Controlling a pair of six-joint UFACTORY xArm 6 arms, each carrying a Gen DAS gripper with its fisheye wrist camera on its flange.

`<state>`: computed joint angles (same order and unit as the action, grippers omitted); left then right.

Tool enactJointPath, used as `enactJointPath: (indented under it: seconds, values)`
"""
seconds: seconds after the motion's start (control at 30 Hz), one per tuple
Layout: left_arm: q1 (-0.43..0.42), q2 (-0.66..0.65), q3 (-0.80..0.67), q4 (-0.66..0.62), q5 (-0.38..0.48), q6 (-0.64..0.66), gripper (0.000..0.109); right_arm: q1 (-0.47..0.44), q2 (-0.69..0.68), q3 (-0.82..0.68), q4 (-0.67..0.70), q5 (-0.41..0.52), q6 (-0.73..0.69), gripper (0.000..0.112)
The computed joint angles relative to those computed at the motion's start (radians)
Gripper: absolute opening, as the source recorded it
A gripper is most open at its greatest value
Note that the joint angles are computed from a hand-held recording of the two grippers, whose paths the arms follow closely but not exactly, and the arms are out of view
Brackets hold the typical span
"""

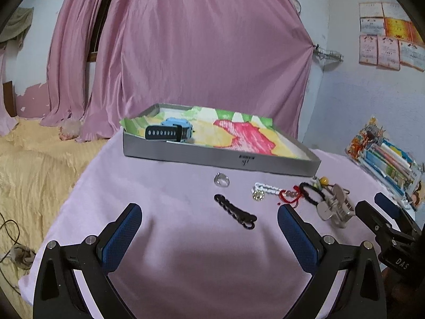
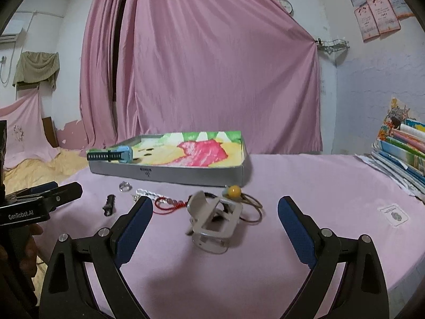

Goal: Organize jewelry
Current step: 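Grasp the beige hair claw clip with the right gripper while the left grasps the black bracelet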

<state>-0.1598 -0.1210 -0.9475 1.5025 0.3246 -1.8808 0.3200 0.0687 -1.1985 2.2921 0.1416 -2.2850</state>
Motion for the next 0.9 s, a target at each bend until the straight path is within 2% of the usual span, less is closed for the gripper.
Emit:
enactJointPath:
  seconds: [0.17, 0.33, 0.43, 0.6, 0.73, 0.77, 0.83, 0.9]
  values:
    - [-0.001, 0.021, -0.013, -0.171, 0.008, 0.173, 0.103, 0.014, 0.021, 0.001, -0.139, -0.024, 0.150, 0.093]
    - [-0.006, 0.046, -0.035, -0.392, 0.023, 0.390, 0.103, 0.016, 0.039, 0.019, -0.399, -0.014, 0.440, 0.093]
    - [-0.009, 0.070, -0.058, -0.527, 0.031, 0.514, 0.102, 0.013, 0.051, 0.021, -0.510, -0.002, 0.563, 0.093]
    - [-0.017, 0.115, -0.103, -0.720, 0.033, 0.723, 0.088, 0.001, 0.072, 0.030, -0.743, 0.042, 0.812, 0.092]
    - [-0.033, 0.147, -0.143, -0.791, 0.060, 0.810, 0.077, 0.005, 0.083, 0.025, -0.783, 0.041, 0.855, 0.091]
    - [-0.037, 0.154, -0.154, -0.795, 0.070, 0.821, 0.072, 0.005, 0.084, 0.024, -0.796, 0.042, 0.868, 0.090]
    - [-0.041, 0.165, -0.170, -0.817, 0.080, 0.847, 0.069, 0.005, 0.089, 0.021, -0.838, 0.049, 0.908, 0.078]
    - [-0.047, 0.175, -0.188, -0.814, 0.104, 0.847, 0.067, 0.009, 0.095, 0.018, -0.890, 0.045, 0.958, 0.075]
